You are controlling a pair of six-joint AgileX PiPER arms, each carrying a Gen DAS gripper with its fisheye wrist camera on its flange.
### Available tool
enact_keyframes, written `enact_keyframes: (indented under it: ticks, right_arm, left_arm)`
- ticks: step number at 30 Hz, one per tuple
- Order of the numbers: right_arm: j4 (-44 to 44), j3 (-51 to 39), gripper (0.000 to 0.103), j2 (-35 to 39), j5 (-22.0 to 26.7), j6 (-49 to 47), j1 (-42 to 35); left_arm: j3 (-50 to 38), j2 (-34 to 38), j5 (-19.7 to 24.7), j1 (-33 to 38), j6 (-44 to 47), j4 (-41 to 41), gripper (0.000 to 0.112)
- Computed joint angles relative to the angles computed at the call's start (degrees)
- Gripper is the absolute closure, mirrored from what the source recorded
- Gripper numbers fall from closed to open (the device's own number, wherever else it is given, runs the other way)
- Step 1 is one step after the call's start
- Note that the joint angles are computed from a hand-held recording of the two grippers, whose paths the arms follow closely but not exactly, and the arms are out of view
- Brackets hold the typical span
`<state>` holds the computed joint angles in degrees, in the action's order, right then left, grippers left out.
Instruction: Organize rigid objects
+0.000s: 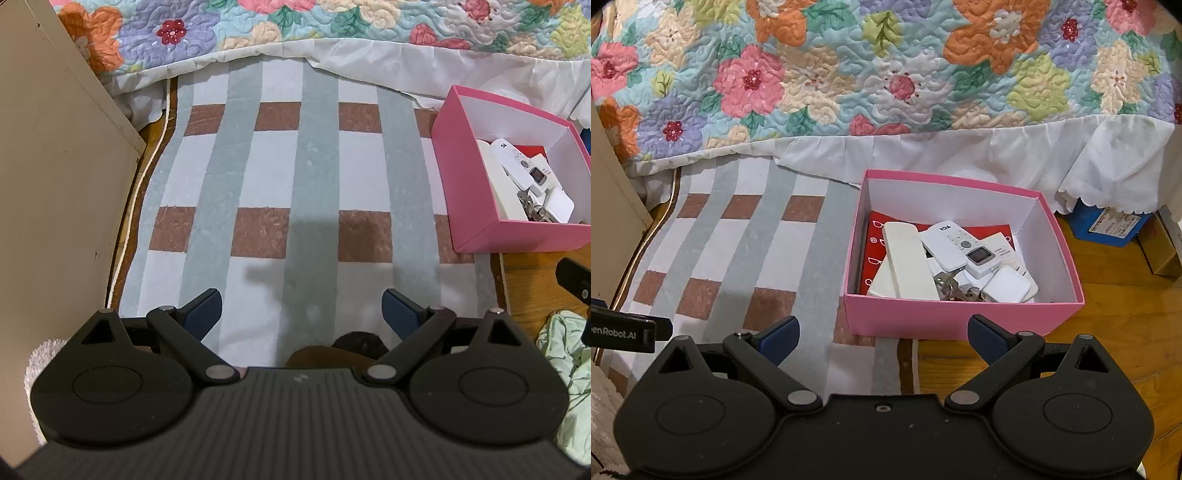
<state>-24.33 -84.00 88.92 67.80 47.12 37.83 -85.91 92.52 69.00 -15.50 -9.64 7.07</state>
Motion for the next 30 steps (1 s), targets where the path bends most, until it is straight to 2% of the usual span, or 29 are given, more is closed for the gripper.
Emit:
enact_keyframes:
  ticks: [30]
  right_arm:
    - [-1.94,0.03,0.004,-0.60,1.37,2.76,2.57]
  left_arm:
    - [1.66,-2.70,-1.06,-0.21,0.93,0.40,0.018]
